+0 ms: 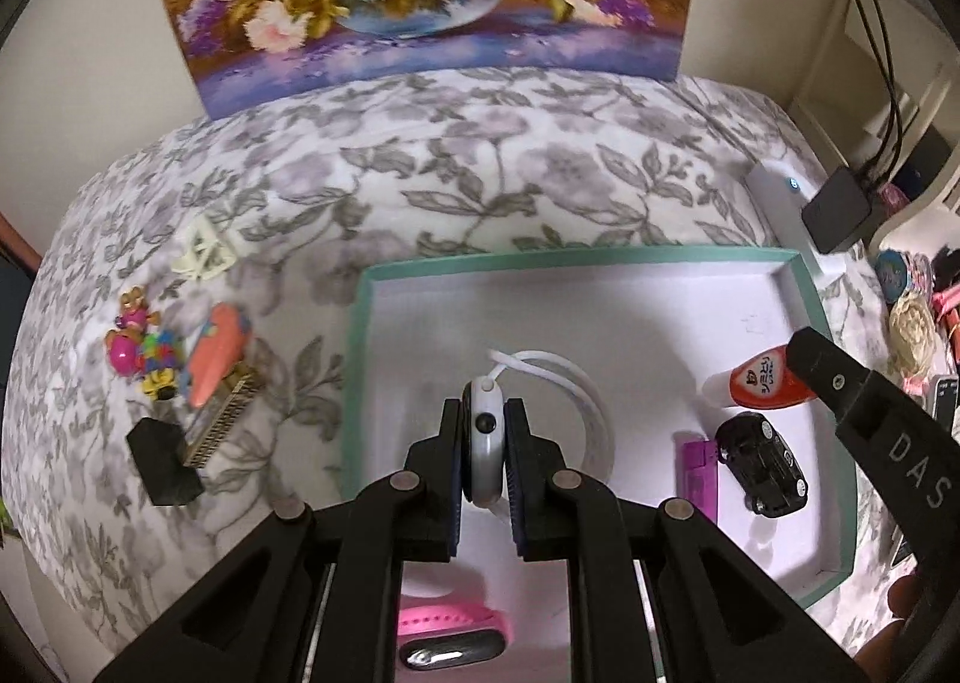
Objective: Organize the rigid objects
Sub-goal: 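Carry the earbud case and bottle into the tray and open both grippers, then move both grippers back toward the remaining objects on the bed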
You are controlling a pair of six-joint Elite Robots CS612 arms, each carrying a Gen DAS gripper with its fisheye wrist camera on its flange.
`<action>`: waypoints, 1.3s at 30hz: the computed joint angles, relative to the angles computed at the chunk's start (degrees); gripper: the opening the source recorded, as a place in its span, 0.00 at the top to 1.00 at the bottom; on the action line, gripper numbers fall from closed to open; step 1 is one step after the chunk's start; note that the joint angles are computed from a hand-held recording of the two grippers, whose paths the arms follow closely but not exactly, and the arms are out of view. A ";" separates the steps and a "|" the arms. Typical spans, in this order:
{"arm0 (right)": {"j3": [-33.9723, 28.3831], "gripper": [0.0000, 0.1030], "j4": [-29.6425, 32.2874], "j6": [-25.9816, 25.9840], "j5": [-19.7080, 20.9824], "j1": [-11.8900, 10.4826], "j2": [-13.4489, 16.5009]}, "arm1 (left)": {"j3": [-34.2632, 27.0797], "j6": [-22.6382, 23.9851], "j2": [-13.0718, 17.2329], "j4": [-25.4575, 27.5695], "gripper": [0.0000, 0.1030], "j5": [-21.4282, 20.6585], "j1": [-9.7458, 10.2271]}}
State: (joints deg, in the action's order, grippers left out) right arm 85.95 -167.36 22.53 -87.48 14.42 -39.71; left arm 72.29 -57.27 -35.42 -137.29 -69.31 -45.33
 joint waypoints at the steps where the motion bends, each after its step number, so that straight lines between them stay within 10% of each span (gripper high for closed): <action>1: -0.01 0.78 0.16 -0.06 -0.15 -0.02 0.06 | -0.26 0.20 0.23 0.10 0.87 -0.30 -0.02; 7: -0.32 0.78 1.91 0.33 -1.43 0.05 0.15 | -0.01 0.74 0.35 -0.47 0.87 -1.58 0.05; 12: -0.44 0.76 3.02 0.02 -3.08 0.38 -0.07 | 1.13 -0.07 -0.27 -1.58 0.60 -1.86 0.13; 34: -2.46 0.00 9.41 -3.29 -9.09 1.95 0.69 | 9.32 -12.90 -4.69 -3.41 0.22 -2.64 2.58; 39: -3.01 0.00 10.90 -4.55 -9.70 2.31 1.08 | 12.31 -17.65 -5.79 -5.29 0.16 -4.90 3.91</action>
